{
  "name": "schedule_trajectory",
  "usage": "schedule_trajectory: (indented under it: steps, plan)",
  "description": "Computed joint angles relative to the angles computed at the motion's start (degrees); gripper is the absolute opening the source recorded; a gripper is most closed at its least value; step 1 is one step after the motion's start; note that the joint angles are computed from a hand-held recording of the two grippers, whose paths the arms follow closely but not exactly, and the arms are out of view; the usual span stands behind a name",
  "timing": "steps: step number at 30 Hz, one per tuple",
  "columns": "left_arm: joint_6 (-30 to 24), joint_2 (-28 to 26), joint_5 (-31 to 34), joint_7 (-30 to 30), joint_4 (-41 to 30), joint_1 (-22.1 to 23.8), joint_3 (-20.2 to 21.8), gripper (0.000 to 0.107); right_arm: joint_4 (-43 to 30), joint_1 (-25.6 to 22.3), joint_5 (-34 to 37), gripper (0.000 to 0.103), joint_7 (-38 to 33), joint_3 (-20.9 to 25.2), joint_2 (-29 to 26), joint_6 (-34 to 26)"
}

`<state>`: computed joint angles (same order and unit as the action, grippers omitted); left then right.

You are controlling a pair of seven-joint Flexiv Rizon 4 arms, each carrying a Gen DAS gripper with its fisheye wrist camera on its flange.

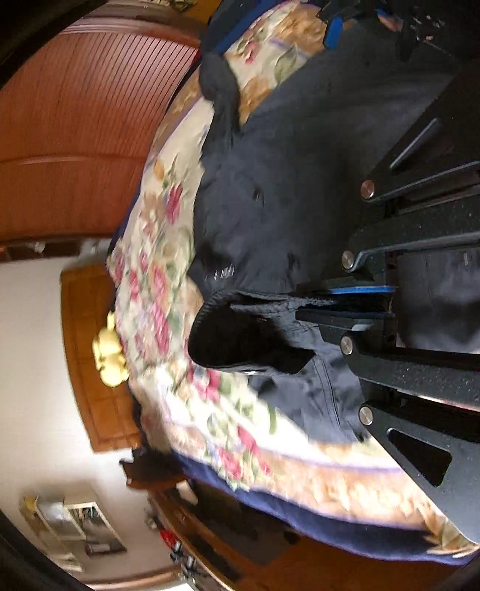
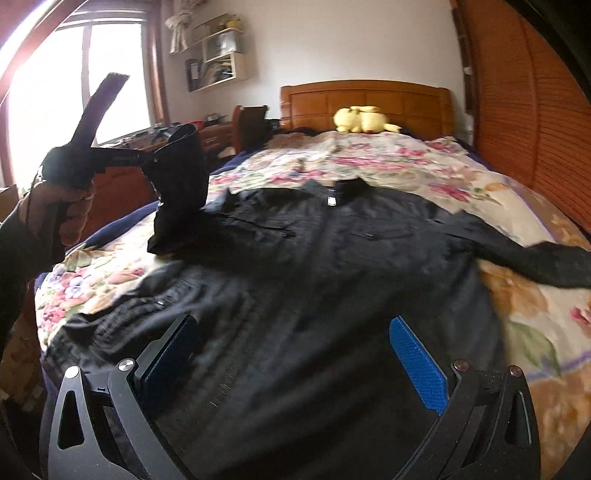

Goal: Fold large clothes
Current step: 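Carry the held sleeve across the jacket front and open the left gripper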

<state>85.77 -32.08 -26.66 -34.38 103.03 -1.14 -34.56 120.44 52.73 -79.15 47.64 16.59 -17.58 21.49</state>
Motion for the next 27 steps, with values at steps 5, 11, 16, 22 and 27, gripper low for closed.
schedule_trajectory:
  steps: [5, 11, 16, 22, 27]
  plan:
    - [-7.1, 1.0, -2.1, 0.4, 0.5, -1.3, 0.4, 0.007, 1.2, 1.2, 3.0, 0.103, 2.4, 1.3, 1.0, -2.9]
    - [-3.5, 4.1, -4.7, 1.8, 7.3, -4.1, 3.5, 0.023, 1.4, 2.1, 3.6, 0.103, 4.8, 1.8, 1.0, -3.6]
    - [0.6, 6.0, -6.6, 3.1, 14.4, -0.1, 1.9, 0.025, 1.7, 0.5, 1.7, 0.103, 3.1, 1.0, 1.6, -0.3]
    - [3.5, 6.1, -1.3, -0.9, 17.4, 0.2, 8.3, 0.026, 0.2, -2.1, -2.4, 0.103, 0.5, -0.7, 0.4, 4.6]
    - [6.1, 5.9, 0.2, -0.7, 20.5, 9.5, -0.1, 0.027, -2.3, -5.0, -6.0, 0.103, -3.1, -3.0, -1.3, 10.7]
